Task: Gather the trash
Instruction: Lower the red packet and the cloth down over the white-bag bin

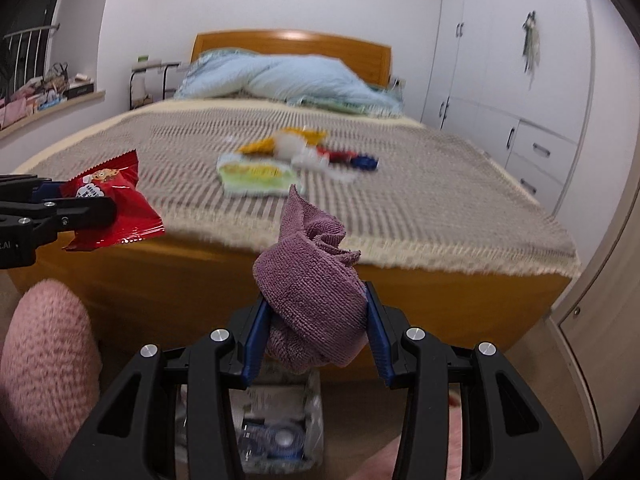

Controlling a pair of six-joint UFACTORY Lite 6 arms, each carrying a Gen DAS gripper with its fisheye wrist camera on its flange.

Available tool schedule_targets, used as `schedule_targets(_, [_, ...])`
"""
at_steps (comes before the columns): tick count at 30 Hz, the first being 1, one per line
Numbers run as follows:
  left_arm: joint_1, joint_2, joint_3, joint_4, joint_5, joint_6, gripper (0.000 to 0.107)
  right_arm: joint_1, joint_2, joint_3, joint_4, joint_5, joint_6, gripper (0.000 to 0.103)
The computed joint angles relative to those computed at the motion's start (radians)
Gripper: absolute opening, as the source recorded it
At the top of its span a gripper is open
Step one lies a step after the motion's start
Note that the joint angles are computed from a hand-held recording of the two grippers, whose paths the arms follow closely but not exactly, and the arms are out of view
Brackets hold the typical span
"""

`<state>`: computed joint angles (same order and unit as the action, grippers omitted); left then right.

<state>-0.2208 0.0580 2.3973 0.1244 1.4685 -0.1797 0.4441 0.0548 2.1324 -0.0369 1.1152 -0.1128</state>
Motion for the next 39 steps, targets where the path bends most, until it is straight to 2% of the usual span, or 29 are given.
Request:
schedule_targets(5, [-0.023, -0.164, -0.344, -0.01, -0.1, -0.027, 0.046, 0.027, -0.09, -0.207, -0.013, -0.028, 0.025, 0.043])
schedule_targets(12, [-0.065, -0.267, -0.594, -0.012, -0.156, -0.058, 0.046, 0.06, -0.125, -0.351, -0.034, -0.029, 0.049, 0.043])
schedule_targets(18, [-0.043, -0.312, -0.765, -0.056, -0.191, -0.052, 0.046, 0.06, -0.102, -0.376, -0.025, 0.004, 0.05, 0.043])
schedule_targets(31, [-0.022, -0.297, -0.923, -0.09, -0.225, -0.043, 0.046, 0.062, -0.03, -0.392, -0.003, 0.07, 0.053, 0.043])
schedule_targets(39, [-0.016, -0.226, -0.968, -0.098, -0.254, -0.058, 0.046, 0.043, 0.113, -0.312, 0.046, 0.137, 0.065, 0.043])
